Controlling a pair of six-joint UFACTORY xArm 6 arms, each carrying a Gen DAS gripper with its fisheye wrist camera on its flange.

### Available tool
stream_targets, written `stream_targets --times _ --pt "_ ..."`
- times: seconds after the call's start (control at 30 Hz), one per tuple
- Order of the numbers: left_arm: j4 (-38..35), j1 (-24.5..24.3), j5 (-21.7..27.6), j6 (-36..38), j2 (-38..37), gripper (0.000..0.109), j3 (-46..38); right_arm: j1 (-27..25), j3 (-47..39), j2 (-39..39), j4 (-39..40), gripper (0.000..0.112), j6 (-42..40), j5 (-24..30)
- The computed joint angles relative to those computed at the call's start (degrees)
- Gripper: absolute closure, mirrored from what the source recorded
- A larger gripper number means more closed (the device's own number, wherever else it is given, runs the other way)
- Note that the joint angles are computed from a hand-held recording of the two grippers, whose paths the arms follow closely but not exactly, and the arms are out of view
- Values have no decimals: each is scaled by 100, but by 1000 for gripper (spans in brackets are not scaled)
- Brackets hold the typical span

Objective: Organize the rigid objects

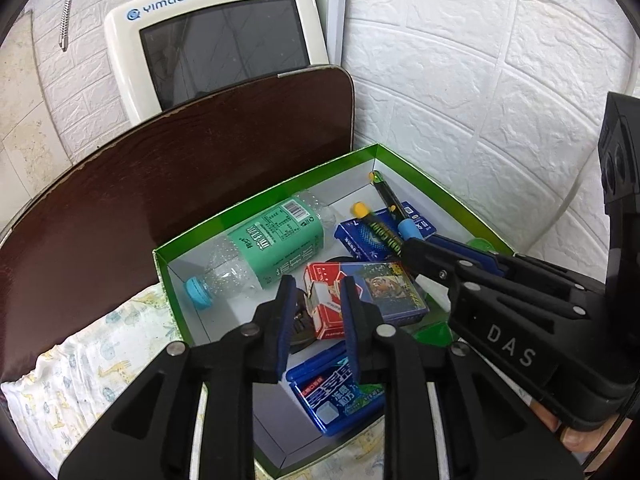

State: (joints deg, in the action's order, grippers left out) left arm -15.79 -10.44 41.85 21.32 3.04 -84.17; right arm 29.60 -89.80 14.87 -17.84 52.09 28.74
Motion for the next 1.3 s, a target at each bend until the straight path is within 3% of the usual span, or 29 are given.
stream_targets --times 0.47,0.6,0.77,0.83,0.93,1.2,1.3 --pt "-67 221 -503 170 -746 51 808 339 64 -323 -775 95 535 469" --pt "57 289 -649 242 -1002 48 1144 431 312 -565 -983 93 769 517" --pt "-195 424 -650 483 -1256 40 1449 609 681 -908 -1365 80 1163 784" --pt "-331 481 -628 574 -1333 40 1524 713 734 -1000 -1571 62 1318 980" --pt "-511 553 -585 673 -1494 40 1651 873 879 -1179 -2030 49 1695 1152" --pt "-933 715 -700 1102 -2055 33 2102 1157 1017 -1420 -2428 47 2155 1549" --pt "-1113 780 -765 1228 -2205 30 2216 1270 982 -1426 -2520 40 2194 1707"
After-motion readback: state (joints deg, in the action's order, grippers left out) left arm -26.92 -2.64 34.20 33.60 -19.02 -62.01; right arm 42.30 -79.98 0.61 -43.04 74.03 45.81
